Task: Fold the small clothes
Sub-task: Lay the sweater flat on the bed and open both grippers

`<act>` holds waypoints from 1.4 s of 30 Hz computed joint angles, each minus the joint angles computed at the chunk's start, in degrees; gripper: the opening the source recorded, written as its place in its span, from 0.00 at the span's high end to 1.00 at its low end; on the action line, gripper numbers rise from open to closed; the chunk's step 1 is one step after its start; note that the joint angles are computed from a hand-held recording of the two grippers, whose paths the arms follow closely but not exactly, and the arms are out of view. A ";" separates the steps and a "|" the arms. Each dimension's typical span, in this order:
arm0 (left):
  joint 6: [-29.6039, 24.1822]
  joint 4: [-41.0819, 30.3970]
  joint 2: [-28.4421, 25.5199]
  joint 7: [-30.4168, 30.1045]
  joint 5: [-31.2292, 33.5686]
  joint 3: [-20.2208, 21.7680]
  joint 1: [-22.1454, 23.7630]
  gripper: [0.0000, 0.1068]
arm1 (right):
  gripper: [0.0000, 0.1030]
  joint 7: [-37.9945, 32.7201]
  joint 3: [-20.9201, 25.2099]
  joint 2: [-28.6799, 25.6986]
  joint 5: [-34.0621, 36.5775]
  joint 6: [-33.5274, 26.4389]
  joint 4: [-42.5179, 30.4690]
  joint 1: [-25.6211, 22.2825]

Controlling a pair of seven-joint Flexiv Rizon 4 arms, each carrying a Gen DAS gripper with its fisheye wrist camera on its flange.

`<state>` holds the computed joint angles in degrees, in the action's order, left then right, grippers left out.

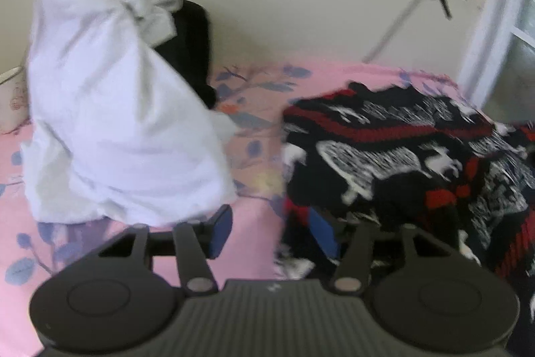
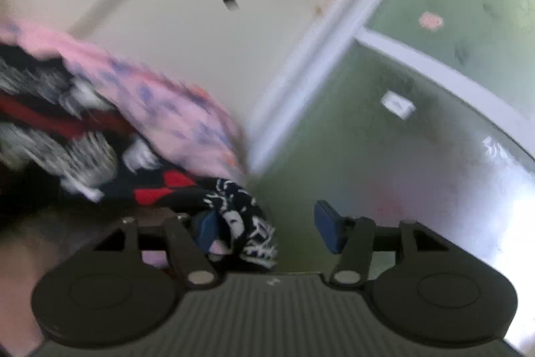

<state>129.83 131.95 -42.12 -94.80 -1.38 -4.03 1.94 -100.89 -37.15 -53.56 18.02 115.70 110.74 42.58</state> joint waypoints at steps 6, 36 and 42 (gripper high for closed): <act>0.14 0.03 -1.71 13.67 -16.10 -1.51 -7.54 0.51 | 0.48 2.80 28.00 13.70 -16.20 15.46 12.42 -17.47; 7.44 17.75 4.24 0.86 8.17 -13.64 6.03 0.44 | 0.51 23.00 45.34 21.13 -45.76 27.09 37.12 -45.80; 6.83 16.80 3.73 4.66 -0.42 -8.35 -6.73 0.79 | 0.51 21.81 46.25 19.93 -50.49 29.04 40.52 -44.65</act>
<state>136.66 148.75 -38.39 -90.14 -1.80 -12.38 -4.79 -79.08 9.10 -33.64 -32.46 144.74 151.25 -2.07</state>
